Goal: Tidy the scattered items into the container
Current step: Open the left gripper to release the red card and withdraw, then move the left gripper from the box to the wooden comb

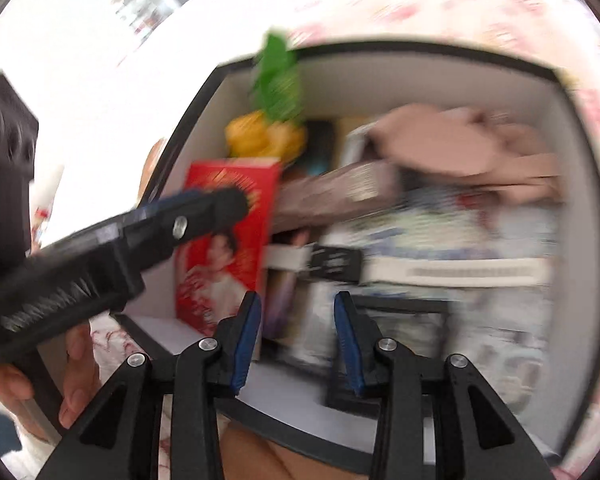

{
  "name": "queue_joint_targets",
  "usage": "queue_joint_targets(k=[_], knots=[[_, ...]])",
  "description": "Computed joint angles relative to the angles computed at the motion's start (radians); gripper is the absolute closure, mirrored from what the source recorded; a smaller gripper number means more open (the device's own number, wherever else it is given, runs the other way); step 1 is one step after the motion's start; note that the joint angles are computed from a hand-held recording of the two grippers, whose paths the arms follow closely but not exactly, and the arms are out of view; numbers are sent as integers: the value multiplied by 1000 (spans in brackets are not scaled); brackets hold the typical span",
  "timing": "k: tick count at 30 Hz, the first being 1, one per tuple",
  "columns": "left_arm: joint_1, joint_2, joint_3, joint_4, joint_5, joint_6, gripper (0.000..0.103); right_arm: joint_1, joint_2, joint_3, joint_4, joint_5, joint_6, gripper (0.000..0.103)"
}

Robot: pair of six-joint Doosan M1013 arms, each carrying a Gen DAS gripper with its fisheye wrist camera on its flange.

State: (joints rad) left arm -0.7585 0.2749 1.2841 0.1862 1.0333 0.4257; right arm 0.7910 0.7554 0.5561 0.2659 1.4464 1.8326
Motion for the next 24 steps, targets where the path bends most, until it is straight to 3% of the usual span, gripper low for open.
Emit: queue_joint_targets(k=[4,7,10,14,16,21,24], knots=[[-8,15,-21,-5,12,56,60,1,-36,39,-124,-43,39,69],[-4,32,-38,-40,55,84,60,-5,-41,46,-122,-48,56,69],[-9,53,-64,-13,148,55,61,-3,-41,49,-125,-47,58,69],[-19,56,-73,37,187,29,61,3,-46,55,-119,-44,58,68],[-24,43,-61,53,161,22,61,5,-49,57,-129,-40,66,68],[-43,-41,9,101,-10,-22,61,23,-54,29,-183,-53,66,68],[-67,-76,20,170,-17,-66,59,44,-71,21,-235,-84,60,67]])
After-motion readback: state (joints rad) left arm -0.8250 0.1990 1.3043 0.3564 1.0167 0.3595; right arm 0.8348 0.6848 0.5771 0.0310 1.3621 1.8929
